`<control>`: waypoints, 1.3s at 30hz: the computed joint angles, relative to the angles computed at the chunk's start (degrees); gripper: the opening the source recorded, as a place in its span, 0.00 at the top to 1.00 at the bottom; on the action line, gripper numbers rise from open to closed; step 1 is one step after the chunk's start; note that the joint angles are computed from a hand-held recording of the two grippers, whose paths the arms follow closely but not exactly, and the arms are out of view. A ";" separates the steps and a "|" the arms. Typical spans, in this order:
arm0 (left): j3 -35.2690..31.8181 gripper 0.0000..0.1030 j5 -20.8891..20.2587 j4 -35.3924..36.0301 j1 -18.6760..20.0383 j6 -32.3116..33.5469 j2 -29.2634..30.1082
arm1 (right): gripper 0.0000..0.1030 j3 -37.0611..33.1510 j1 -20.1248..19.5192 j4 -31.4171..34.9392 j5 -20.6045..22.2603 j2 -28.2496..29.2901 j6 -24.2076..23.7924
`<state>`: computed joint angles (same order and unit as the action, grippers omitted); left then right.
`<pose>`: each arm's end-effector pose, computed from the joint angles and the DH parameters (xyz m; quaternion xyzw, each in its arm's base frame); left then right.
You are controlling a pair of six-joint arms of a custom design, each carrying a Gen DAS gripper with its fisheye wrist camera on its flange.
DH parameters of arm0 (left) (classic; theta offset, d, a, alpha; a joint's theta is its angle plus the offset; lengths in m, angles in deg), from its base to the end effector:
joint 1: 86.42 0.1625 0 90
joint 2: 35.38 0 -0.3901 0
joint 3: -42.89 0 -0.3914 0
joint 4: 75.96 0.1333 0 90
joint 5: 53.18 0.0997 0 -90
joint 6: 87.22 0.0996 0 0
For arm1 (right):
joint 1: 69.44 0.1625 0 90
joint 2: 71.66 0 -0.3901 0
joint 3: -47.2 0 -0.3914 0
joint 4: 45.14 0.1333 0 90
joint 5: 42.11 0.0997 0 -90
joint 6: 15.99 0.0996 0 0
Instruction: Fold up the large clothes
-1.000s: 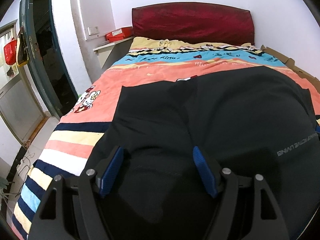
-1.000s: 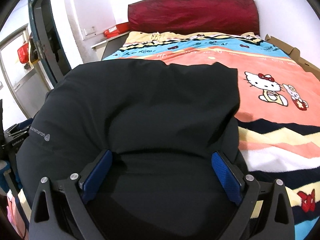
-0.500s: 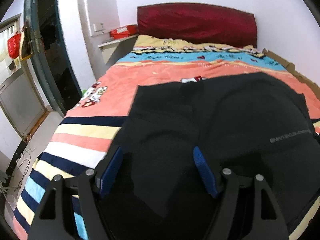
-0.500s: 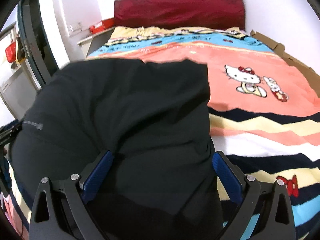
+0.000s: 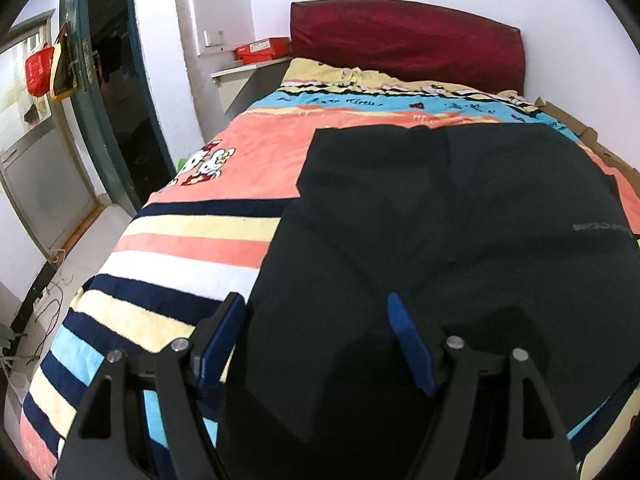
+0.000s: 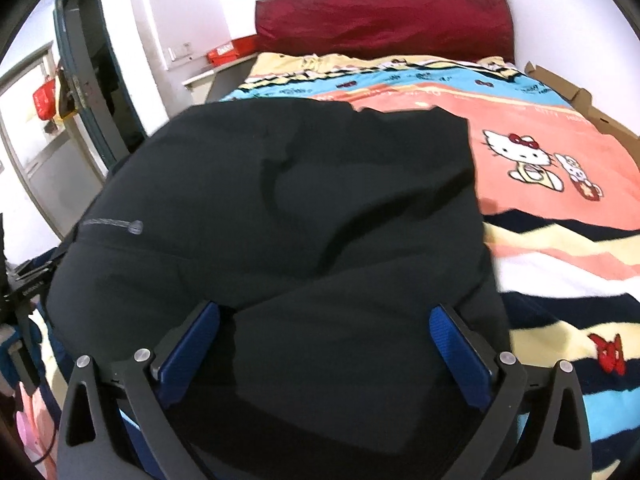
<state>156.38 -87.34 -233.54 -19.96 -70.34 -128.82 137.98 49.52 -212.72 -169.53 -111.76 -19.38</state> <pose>0.0169 -0.5013 0.4535 0.1023 0.8241 -0.3804 0.4071 0.3886 -0.5520 0.0855 0.1850 -0.9055 0.2839 0.2555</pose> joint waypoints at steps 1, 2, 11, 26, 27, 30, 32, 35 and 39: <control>0.04 0.29 0.34 0.74 -0.07 -0.57 -0.25 | 0.01 0.14 -0.11 0.95 -0.72 -0.40 0.42; 0.05 0.29 0.53 1.47 -0.10 -1.07 -0.45 | 0.01 0.29 -0.13 1.81 -1.35 -0.75 0.92; 0.67 0.29 1.59 14.15 -3.50 -8.86 -7.42 | 0.01 0.98 2.62 11.87 -7.75 -4.09 7.95; -0.59 0.27 -5.97 11.71 -4.15 -6.32 -5.93 | 0.01 -1.80 4.86 15.03 -2.83 -1.47 5.85; -1.72 0.27 -6.59 11.82 -4.15 -6.24 -4.99 | 0.01 -3.47 5.26 13.80 -2.23 -0.75 4.29; -6.91 0.27 -9.02 13.83 -4.18 -5.97 0.09 | 0.01 -9.89 5.94 12.36 -0.83 3.01 -0.31; -9.95 0.27 -11.24 15.58 -3.92 -5.83 3.49 | 0.01 -14.52 5.65 13.28 -0.16 5.95 -1.71; -12.58 0.27 -12.06 15.26 -3.52 -3.57 8.34 | 0.01 -20.36 4.13 15.96 2.09 9.44 -0.82; -14.31 0.27 -10.59 10.29 -3.10 -0.43 13.52 | 0.01 -26.96 2.37 18.81 2.74 13.58 -0.86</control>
